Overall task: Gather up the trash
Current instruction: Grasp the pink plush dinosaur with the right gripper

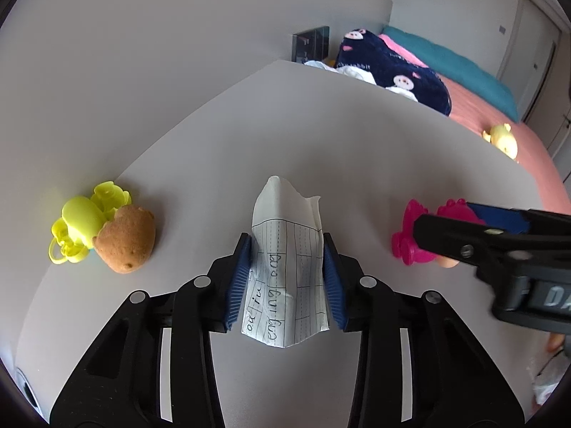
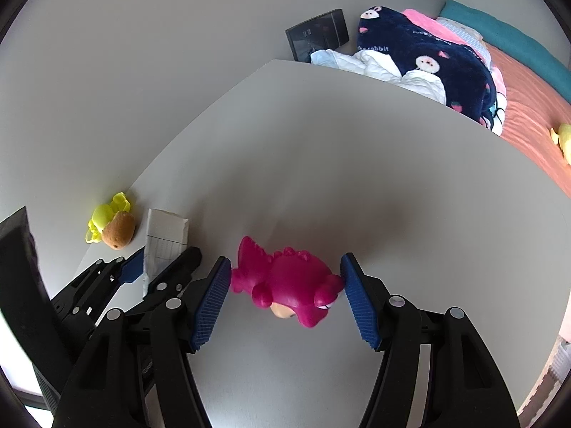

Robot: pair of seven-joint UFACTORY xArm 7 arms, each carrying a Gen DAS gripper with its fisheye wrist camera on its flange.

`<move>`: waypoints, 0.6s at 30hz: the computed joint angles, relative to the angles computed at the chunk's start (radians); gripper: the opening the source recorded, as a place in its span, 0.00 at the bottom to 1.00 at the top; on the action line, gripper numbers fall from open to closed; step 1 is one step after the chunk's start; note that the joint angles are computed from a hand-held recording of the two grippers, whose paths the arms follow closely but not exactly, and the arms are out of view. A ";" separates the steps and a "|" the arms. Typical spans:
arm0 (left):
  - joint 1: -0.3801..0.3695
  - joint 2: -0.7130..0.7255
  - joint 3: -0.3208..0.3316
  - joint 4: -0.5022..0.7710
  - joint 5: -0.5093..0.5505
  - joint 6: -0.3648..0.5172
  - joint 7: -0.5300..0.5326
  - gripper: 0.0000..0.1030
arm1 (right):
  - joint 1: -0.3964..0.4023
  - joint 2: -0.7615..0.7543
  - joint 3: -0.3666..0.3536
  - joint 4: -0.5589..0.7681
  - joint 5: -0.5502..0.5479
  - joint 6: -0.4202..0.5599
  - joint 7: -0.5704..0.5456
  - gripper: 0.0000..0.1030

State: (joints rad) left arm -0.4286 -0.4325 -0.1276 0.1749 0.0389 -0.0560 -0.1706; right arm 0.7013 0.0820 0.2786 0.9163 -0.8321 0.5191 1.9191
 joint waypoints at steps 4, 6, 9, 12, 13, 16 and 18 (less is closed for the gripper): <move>-0.039 0.009 0.039 -0.001 -0.006 -0.017 0.015 0.35 | 0.000 0.018 -0.006 0.017 0.007 -0.004 -0.018 0.64; -0.037 0.005 0.034 -0.004 -0.001 -0.014 0.022 0.33 | -0.004 0.023 -0.010 0.013 0.016 -0.049 -0.048 0.58; -0.039 0.002 0.031 -0.002 0.000 -0.007 0.026 0.33 | 0.012 0.034 -0.004 0.039 0.052 0.000 -0.092 0.45; -0.069 0.006 0.058 0.002 -0.010 -0.004 0.031 0.33 | 0.023 0.027 -0.007 0.033 0.056 0.005 -0.080 0.45; -0.089 0.005 0.080 0.001 -0.016 -0.003 0.038 0.33 | 0.024 0.021 -0.008 0.026 0.055 0.003 -0.073 0.45; -0.116 0.005 0.108 0.002 -0.029 0.000 0.049 0.33 | 0.025 -0.006 -0.003 0.005 0.044 0.014 -0.044 0.45; -0.135 0.000 0.124 0.001 -0.039 0.005 0.058 0.33 | 0.019 -0.029 0.004 -0.012 0.040 0.013 -0.032 0.45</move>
